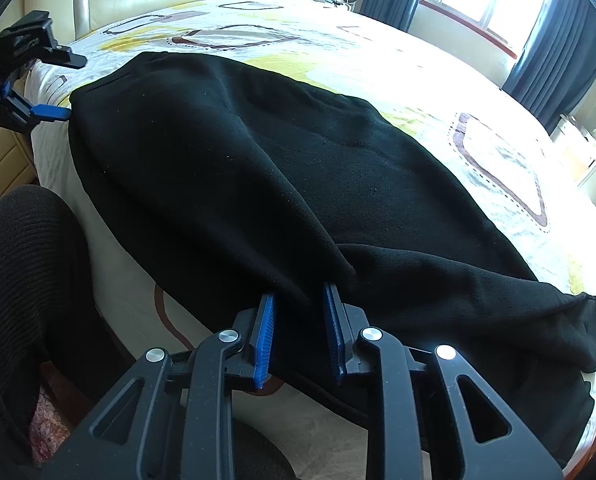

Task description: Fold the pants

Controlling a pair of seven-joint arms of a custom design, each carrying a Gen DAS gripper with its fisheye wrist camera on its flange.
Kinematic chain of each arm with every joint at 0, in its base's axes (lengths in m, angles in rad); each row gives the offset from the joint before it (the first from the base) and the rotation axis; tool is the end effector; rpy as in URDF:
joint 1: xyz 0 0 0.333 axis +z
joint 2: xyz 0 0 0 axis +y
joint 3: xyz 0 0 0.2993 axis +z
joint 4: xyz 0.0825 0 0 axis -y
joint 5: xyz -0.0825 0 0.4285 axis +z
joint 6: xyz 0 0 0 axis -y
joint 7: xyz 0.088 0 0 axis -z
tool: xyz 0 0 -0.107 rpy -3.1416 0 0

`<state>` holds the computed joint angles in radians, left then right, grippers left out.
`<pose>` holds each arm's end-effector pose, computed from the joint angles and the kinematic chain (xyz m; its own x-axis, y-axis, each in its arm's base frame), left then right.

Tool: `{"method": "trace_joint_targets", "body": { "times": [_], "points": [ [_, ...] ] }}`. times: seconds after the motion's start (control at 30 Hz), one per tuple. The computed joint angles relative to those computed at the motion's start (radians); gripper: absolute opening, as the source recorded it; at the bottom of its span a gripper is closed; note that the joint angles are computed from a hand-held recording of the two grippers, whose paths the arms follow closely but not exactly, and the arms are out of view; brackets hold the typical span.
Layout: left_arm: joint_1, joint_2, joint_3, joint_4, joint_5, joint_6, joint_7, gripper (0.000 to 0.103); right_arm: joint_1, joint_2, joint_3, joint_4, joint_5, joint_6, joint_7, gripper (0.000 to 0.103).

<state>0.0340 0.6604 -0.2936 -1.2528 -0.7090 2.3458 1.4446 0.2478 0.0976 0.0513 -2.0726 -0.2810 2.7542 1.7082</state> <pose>0.7894 -0.1556 0.4131 0.1908 -0.6200 0.7611 -0.9110 -0.4007 -0.0980 0.6114 0.1999 0.4073 0.3324 -0.9311 0.1505 -0.7555 -0.3583 -0.5485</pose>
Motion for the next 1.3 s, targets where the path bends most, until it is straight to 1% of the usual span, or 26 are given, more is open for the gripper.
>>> {"method": "trace_joint_targets", "body": {
  "times": [0.1, 0.2, 0.23, 0.27, 0.37, 0.43, 0.53, 0.6, 0.67, 0.7, 0.73, 0.77, 0.8, 0.87, 0.9, 0.93, 0.97, 1.0, 1.03, 1.1, 1.17, 1.2, 1.23, 1.27, 1.3],
  "points": [
    [-0.017, 0.029, 0.006, 0.038, 0.018, 0.017, -0.016, 0.069, 0.0, -0.001, 0.0, -0.003, -0.004, 0.004, 0.001, 0.025],
    [-0.028, 0.039, 0.01, 0.052, 0.046, 0.055, -0.004, 0.045, -0.002, -0.002, 0.001, -0.005, 0.004, 0.008, -0.004, 0.026],
    [-0.034, 0.042, 0.017, 0.056, 0.063, 0.062, -0.009, 0.027, -0.002, -0.003, 0.001, -0.007, 0.003, 0.009, -0.004, 0.026],
    [-0.039, 0.046, 0.026, 0.06, 0.081, 0.059, -0.025, 0.016, -0.002, -0.003, 0.001, -0.007, 0.002, 0.01, -0.003, 0.026],
    [-0.044, 0.034, 0.044, 0.034, 0.113, 0.059, -0.087, 0.011, 0.003, -0.007, -0.002, -0.008, -0.03, 0.008, 0.009, 0.026],
    [-0.045, 0.012, 0.051, 0.005, 0.134, 0.064, -0.108, 0.009, 0.015, -0.011, -0.007, -0.006, -0.102, -0.002, 0.046, 0.025],
    [-0.059, -0.027, 0.072, -0.035, 0.189, 0.083, -0.122, 0.009, 0.027, -0.028, -0.007, -0.012, -0.189, -0.001, 0.102, 0.025],
    [-0.073, -0.048, 0.09, -0.055, 0.239, 0.087, -0.127, 0.009, 0.029, -0.035, 0.002, -0.016, -0.183, -0.012, 0.083, 0.025],
    [-0.069, -0.033, 0.089, -0.035, 0.257, 0.054, -0.121, 0.009, 0.032, -0.032, 0.007, -0.016, -0.182, -0.031, 0.07, 0.026],
    [-0.067, -0.026, 0.089, -0.031, 0.262, 0.045, -0.12, 0.009, 0.03, -0.023, 0.011, -0.013, -0.151, -0.042, 0.043, 0.027],
    [-0.065, -0.02, 0.086, -0.025, 0.265, 0.037, -0.116, 0.01, 0.029, -0.024, 0.008, -0.021, -0.151, -0.021, 0.053, 0.028],
    [-0.067, -0.019, 0.087, -0.023, 0.274, 0.035, -0.109, 0.012, 0.023, -0.028, 0.012, -0.026, -0.1, -0.01, 0.025, 0.029],
    [-0.068, -0.027, 0.087, -0.028, 0.282, 0.038, -0.096, 0.012, 0.011, -0.036, 0.019, -0.028, 0.007, -0.008, -0.038, 0.031],
    [-0.072, -0.056, 0.088, -0.058, 0.296, 0.062, -0.074, 0.016, -0.017, -0.078, 0.024, -0.059, 0.28, 0.026, -0.165, 0.052],
    [-0.08, -0.074, 0.097, -0.075, 0.314, 0.071, -0.076, 0.018, -0.024, -0.108, 0.015, -0.088, 0.39, 0.054, -0.199, 0.055],
    [-0.087, -0.095, 0.107, -0.097, 0.329, 0.089, -0.082, 0.024, -0.029, -0.141, -0.002, -0.116, 0.48, 0.073, -0.221, 0.057],
    [-0.087, -0.119, 0.109, -0.128, 0.331, 0.115, -0.081, 0.029, -0.034, -0.177, -0.025, -0.147, 0.55, 0.088, -0.229, 0.057],
    [-0.087, -0.14, 0.112, -0.154, 0.333, 0.137, -0.086, 0.03, -0.043, -0.218, -0.053, -0.185, 0.598, 0.105, -0.221, 0.057],
    [-0.09, -0.154, 0.117, -0.17, 0.338, 0.154, -0.096, 0.032, -0.06, -0.261, -0.08, -0.228, 0.613, 0.128, -0.194, 0.057],
    [-0.088, -0.18, 0.119, -0.205, 0.332, 0.194, -0.11, 0.04, -0.135, -0.345, -0.117, -0.311, 0.552, 0.16, -0.062, 0.057],
    [-0.083, -0.195, 0.111, -0.229, 0.313, 0.24, -0.109, 0.056, -0.182, -0.409, -0.189, -0.369, 0.556, 0.166, 0.0, 0.057],
    [-0.087, -0.199, 0.113, -0.235, 0.317, 0.259, -0.113, 0.058, -0.231, -0.432, -0.209, -0.391, 0.532, 0.166, 0.052, 0.057],
    [-0.094, -0.202, 0.119, -0.239, 0.326, 0.279, -0.122, 0.062, -0.28, -0.438, -0.222, -0.393, 0.5, 0.147, 0.099, 0.057],
    [-0.102, -0.202, 0.124, -0.238, 0.338, 0.293, -0.132, 0.065, -0.322, -0.436, -0.243, -0.39, 0.472, 0.126, 0.131, 0.057],
    [-0.11, -0.201, 0.127, -0.237, 0.35, 0.305, -0.142, 0.067, -0.365, -0.421, -0.251, -0.378, 0.436, 0.105, 0.165, 0.057]
  ]
}}
